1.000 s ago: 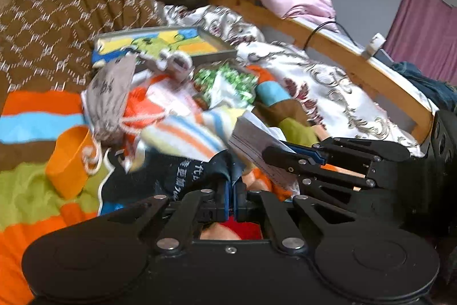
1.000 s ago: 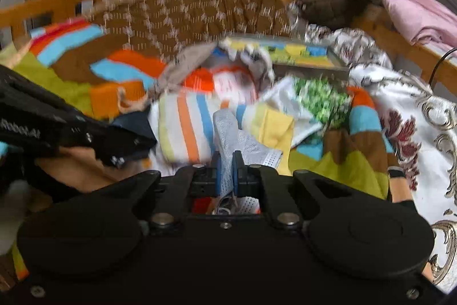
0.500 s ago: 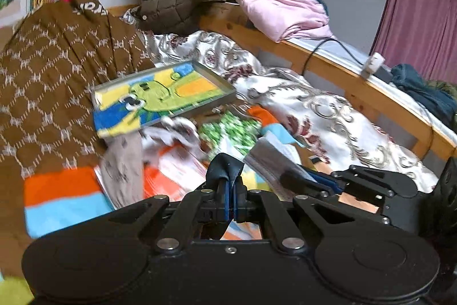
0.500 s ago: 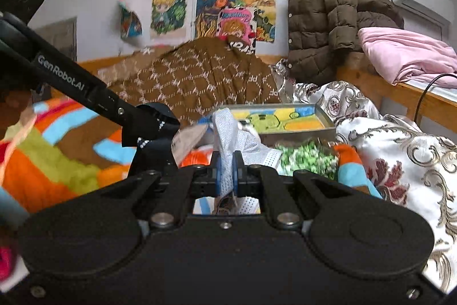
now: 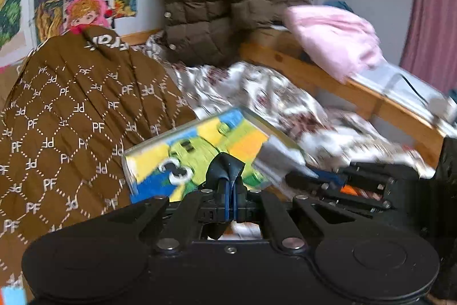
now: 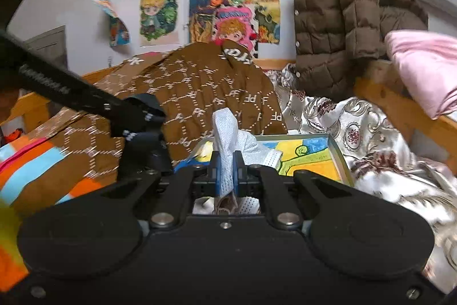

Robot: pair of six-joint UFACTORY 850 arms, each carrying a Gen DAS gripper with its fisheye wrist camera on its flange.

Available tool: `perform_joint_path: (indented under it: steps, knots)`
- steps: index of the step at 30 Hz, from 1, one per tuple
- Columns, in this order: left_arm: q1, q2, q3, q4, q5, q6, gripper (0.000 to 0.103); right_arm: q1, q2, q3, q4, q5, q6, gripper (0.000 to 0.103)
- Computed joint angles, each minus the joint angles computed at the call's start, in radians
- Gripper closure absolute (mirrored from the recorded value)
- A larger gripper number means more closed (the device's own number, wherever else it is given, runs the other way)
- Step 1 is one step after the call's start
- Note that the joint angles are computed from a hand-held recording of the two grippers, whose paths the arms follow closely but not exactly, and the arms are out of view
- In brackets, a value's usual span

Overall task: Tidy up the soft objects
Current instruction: 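Carry the sock and mask with both tools over the frog-picture tray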

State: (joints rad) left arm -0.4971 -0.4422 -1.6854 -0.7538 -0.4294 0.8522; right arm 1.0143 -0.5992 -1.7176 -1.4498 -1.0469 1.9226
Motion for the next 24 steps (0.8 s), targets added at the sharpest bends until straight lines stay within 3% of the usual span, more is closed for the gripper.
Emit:
perform_joint_path:
  steps: [4, 10, 18, 24]
  knots:
    - [0.008, -0.149, -0.160, 0.005, -0.004, -0.034, 0.101, -0.101, -0.032, -0.010, -0.017, 0.118, 0.070, 0.100]
    - [0.008, -0.372, -0.402, 0.020, -0.051, -0.138, 0.101, -0.169, -0.110, -0.085, 0.068, 0.192, 0.030, 0.099]
    - [0.015, -0.551, -0.604, 0.041, -0.163, -0.264, 0.101, -0.233, -0.177, -0.155, 0.270, 0.238, -0.030, 0.099]
    - [0.020, -0.635, -0.709, 0.121, -0.244, -0.384, 0.101, -0.277, -0.260, -0.281, 0.401, 0.240, -0.203, 0.098]
